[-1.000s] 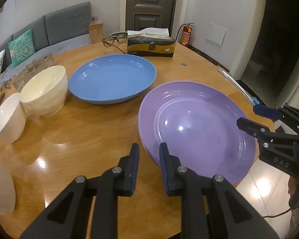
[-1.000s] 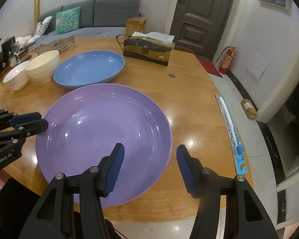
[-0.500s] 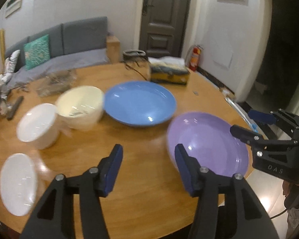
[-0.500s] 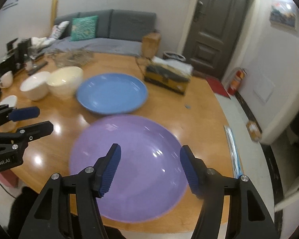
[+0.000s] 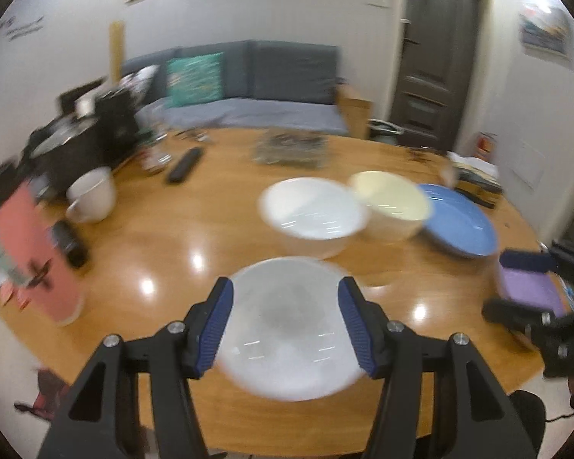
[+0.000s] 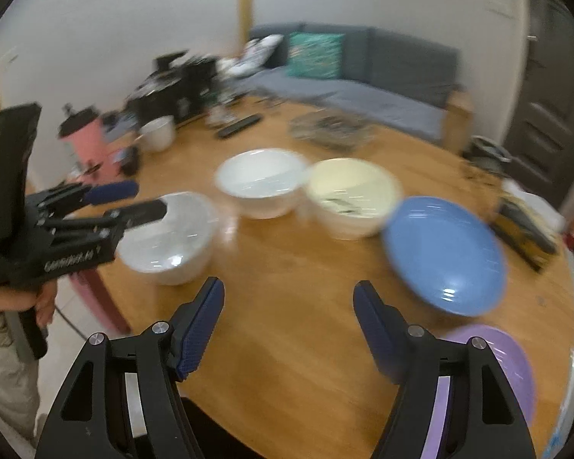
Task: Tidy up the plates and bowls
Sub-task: 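Move the left tool to the rim of the blue plate, then close the left tool on the blue plate rim and lift it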
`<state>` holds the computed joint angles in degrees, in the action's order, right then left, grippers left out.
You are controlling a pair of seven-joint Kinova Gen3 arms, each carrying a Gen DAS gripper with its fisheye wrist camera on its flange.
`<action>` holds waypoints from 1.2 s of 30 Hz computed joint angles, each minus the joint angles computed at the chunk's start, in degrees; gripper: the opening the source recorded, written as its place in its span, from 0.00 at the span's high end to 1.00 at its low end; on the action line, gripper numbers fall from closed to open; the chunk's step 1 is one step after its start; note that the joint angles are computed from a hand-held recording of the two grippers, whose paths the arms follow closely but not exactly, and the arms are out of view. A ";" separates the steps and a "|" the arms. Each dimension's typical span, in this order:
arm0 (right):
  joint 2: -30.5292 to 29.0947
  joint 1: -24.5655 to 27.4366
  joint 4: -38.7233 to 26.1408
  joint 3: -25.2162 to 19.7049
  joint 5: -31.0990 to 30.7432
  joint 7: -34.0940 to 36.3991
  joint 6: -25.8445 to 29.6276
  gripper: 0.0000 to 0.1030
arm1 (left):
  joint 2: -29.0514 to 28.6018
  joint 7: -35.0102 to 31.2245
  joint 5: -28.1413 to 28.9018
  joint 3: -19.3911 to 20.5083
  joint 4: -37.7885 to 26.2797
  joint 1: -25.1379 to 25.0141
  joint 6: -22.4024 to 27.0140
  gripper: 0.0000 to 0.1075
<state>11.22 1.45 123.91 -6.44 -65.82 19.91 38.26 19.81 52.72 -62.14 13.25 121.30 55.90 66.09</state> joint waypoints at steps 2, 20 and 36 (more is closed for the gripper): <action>0.75 -3.49 0.54 -1.83 1.84 -1.79 -3.05 0.36 | -1.11 4.23 0.62 -0.47 3.63 0.13 -1.50 0.50; 4.52 3.19 -6.68 -2.70 4.48 -8.30 -8.60 0.34 | -0.33 -4.06 -17.12 -0.06 -3.68 -8.71 -14.75 0.50; 22.53 5.35 -32.71 1.89 25.78 -30.39 -4.61 0.35 | 19.91 -35.80 0.70 -5.53 -31.53 -18.83 -29.19 0.56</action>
